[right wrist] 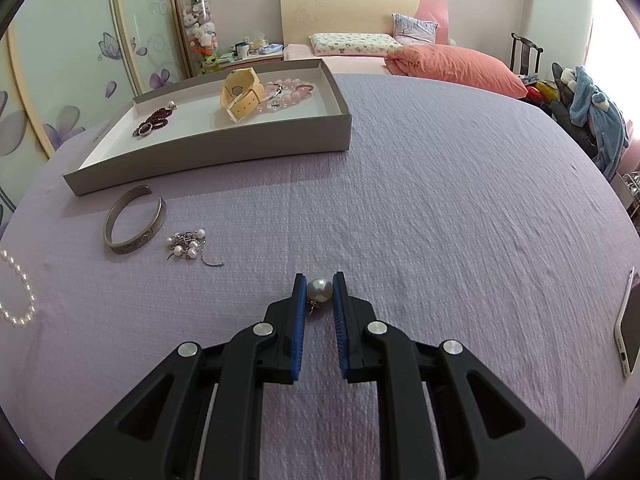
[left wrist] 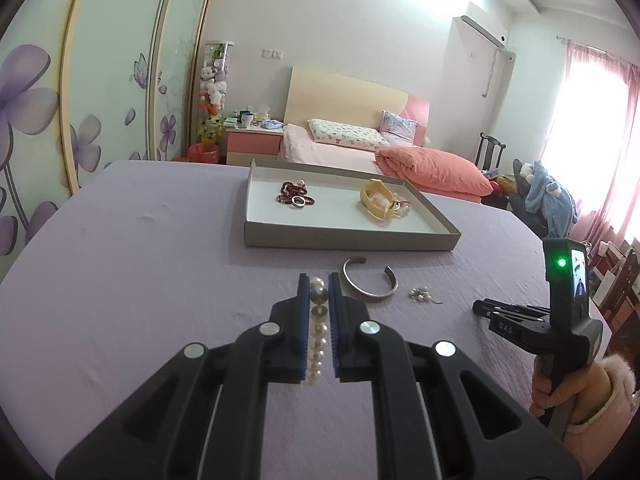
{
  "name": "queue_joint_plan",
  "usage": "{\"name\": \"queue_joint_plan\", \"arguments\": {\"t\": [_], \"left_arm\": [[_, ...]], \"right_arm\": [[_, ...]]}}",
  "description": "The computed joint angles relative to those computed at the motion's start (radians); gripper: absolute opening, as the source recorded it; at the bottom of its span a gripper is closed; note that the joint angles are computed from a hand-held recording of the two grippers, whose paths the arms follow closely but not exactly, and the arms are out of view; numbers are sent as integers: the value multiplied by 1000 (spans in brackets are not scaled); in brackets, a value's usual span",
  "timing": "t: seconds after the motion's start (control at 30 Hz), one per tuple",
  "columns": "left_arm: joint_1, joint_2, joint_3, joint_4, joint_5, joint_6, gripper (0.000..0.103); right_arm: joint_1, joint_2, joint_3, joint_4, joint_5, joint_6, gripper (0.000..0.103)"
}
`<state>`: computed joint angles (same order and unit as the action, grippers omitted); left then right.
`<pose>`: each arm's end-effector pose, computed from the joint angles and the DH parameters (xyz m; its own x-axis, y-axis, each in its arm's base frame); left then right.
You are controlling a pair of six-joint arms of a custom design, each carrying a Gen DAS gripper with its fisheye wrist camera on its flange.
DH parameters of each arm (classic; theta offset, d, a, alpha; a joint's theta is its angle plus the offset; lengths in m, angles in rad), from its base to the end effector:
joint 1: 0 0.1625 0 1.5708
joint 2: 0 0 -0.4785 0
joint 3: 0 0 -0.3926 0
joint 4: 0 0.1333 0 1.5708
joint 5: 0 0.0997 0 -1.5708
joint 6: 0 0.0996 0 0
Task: Organize jewelry
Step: 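Carry the pearl bracelet and earring into the tray and open both tools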
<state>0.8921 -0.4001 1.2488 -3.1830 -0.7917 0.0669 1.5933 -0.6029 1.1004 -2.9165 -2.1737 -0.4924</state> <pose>-0.3573 -0.7669 0.0720 -0.8266 0.1060 -0.5527 0.5099 0.5565 -0.6560 0.0963 -0.8647 0.2670 -0.7271 0.0458 0.6851 -0.4069 0.7749 -0.4837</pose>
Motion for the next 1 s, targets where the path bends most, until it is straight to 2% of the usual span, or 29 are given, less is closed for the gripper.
{"name": "queue_joint_plan", "arguments": {"t": [0.4,0.6,0.73,1.0], "left_arm": [[2,8,-6,10,-7,5,10],[-1,13,-6,-15,-2,22,10],[-1,13,-1,-21,-5,24,10],[-8,15,-4,-45,-14,36,10]], "right_arm": [[-1,-5,7,-1,11,0,14],[7,-21,65,-133,44,-62,14],[13,-25,78,-178,72,-79,14],[30,-51,116,-308,164,-127,14]]}}
